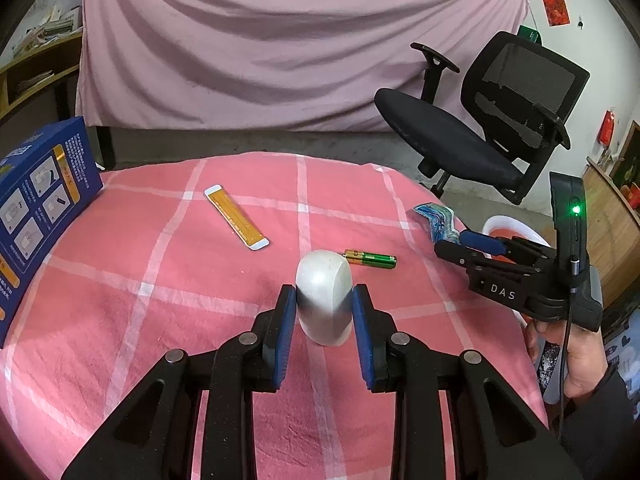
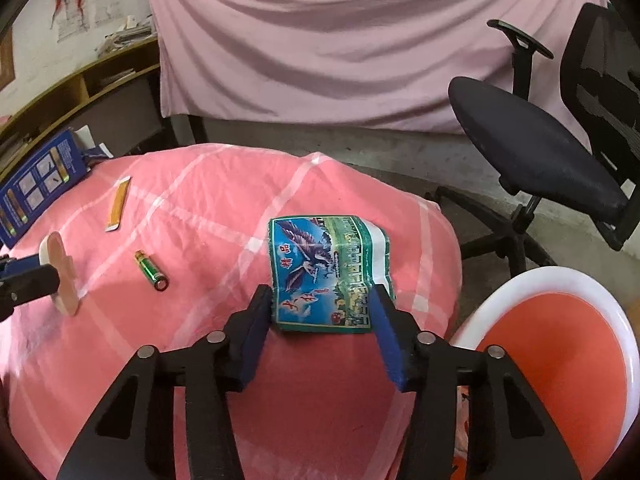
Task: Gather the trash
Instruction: 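Grasp the white plastic case with the left tool while the right tool holds the wrapper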
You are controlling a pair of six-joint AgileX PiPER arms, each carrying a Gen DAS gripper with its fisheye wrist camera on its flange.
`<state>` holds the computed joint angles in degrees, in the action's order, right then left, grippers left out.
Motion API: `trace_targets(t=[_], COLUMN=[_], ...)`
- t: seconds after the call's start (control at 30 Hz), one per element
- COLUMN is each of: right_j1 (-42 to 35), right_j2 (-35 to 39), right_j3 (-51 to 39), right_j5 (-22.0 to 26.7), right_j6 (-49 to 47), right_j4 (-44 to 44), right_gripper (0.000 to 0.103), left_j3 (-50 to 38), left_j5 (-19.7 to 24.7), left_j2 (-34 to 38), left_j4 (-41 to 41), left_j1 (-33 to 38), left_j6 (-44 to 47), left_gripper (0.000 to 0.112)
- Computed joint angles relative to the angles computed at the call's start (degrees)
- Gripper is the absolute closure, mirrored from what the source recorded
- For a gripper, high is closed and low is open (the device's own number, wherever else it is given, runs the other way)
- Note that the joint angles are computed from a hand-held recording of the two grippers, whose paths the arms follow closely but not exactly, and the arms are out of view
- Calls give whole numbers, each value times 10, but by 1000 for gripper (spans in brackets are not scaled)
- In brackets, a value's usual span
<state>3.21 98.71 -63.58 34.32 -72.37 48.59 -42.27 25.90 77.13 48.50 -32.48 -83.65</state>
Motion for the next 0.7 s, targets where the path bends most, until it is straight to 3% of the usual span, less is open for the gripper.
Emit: trace_targets(t=[0.13, 0.3, 0.33, 0.37, 0.43, 0.7], right_j1=[-14, -29, -27, -26, -26, 7], right_j2=[-7, -12, -13, -15, -13, 44], right_j3=[10, 15, 13, 12, 7, -70], right_j5=[23, 36, 31, 28, 25, 20], right_j6=[-30, -59, -54, -54, -60, 28], right_j4=[33, 59, 54, 56, 67, -31], right_gripper=[71, 70, 63, 49, 37, 35], left_j3=[10, 16, 11, 6, -5, -20], left_j5=[1, 5, 5, 5, 3, -49], left_j2=[-11, -19, -15, -12, -4, 24], left_j4=[21, 32, 21, 11, -15, -112], left_j1=[-7, -12, -10, -6, 6, 59], left_j6=[-24, -34, -20, -4, 38, 164], left_gripper=[88, 88, 88, 88, 88, 88])
